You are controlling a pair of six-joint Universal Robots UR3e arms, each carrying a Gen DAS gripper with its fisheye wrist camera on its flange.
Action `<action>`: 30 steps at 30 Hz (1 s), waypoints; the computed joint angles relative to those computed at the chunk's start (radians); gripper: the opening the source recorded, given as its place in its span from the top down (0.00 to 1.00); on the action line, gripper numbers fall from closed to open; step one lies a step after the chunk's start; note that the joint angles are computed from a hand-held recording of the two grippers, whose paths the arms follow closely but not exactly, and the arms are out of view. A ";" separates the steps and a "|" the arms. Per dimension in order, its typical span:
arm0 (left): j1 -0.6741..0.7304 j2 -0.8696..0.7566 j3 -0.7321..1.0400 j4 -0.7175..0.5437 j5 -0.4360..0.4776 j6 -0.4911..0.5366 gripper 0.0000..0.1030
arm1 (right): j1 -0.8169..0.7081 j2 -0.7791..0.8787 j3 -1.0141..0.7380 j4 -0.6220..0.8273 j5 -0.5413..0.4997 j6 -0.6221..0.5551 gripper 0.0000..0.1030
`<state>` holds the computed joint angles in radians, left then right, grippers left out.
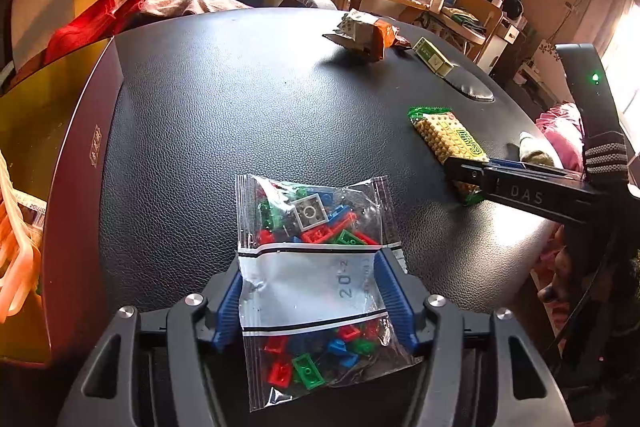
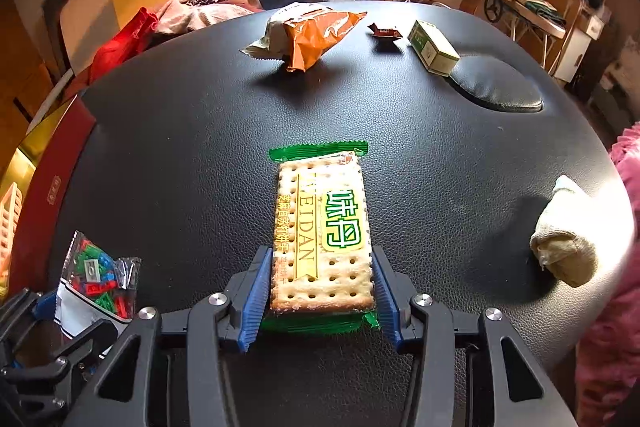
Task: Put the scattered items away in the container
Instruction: 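Carry the bag and cracker pack over the gold tray and open both tools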
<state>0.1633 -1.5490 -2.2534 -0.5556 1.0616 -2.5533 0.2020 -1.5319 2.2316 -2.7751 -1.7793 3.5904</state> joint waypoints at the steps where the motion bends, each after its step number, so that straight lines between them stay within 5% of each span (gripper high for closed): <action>1: 0.002 0.002 -0.005 0.005 -0.001 0.003 0.41 | 0.004 0.000 0.002 -0.003 -0.001 -0.004 0.53; 13: 0.098 0.111 -0.042 -0.113 -0.081 0.102 0.81 | 0.047 -0.027 0.049 -0.051 0.028 0.023 0.53; 30: 0.297 0.342 -0.039 -0.337 -0.192 0.216 0.91 | 0.166 0.044 -0.072 -0.073 0.041 0.059 0.54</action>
<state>0.4604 -1.2073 -2.2922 -0.8930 0.8694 -2.3374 0.3677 -1.4878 2.1598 -2.8477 -1.7382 3.6496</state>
